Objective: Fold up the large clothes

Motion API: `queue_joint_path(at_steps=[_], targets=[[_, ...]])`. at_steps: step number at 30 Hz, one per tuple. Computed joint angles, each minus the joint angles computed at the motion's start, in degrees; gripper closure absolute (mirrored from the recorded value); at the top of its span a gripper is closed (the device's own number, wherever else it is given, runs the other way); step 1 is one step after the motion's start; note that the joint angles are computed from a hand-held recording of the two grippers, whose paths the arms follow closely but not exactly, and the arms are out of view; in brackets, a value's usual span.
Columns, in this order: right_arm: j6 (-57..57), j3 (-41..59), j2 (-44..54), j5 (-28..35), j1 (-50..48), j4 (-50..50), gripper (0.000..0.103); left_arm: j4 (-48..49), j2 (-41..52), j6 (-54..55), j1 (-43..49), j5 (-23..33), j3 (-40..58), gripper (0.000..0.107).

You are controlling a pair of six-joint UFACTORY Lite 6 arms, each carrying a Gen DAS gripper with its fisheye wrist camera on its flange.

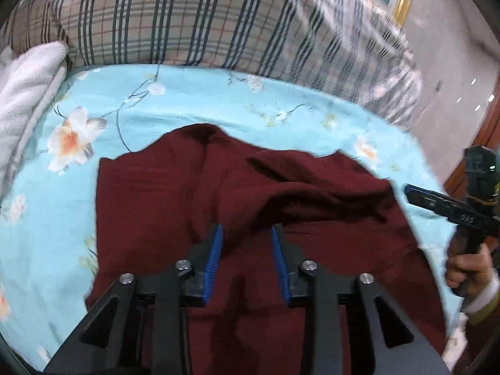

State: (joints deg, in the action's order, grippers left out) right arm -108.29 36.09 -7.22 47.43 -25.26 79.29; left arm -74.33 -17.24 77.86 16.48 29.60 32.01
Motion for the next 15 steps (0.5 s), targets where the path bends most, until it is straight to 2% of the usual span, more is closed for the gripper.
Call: queue_joint_path(at_steps=[2,6,9,11,12,13,15], targets=[[-0.02,1.60,-0.33,-1.57,5.66,0.72,0.038,0.66,-2.01,0.09,2.49,6.12,-1.35,0.074],[-0.38,9.91,8.65,-16.46,23.18,2.69,0.038,-1.33,-0.11,1.53,1.07,8.82,0.19,0.074],[-0.83,15.78,16.21,-23.05,29.78,2.30,0.039,-2.96,4.87,3.64,0.76,9.48,4.27,0.074],[2.46,19.40,20.38,-25.20,31.41,-0.56,0.065,-4.45,9.59,5.72,1.26,10.99,7.30,0.074],[6.43,21.37,22.19,-24.86,31.27,-3.81,0.092,-4.28,11.84,5.57,1.51,11.28,8.78,0.074],[8.79,23.08,23.71,-24.08,30.61,-4.99,0.098,-3.92,14.24,5.29,1.51,11.81,10.52,0.074],[8.24,22.73,22.76,-21.33,28.73,-2.90,0.099,-4.01,17.94,5.78,0.25,11.87,13.23,0.074]])
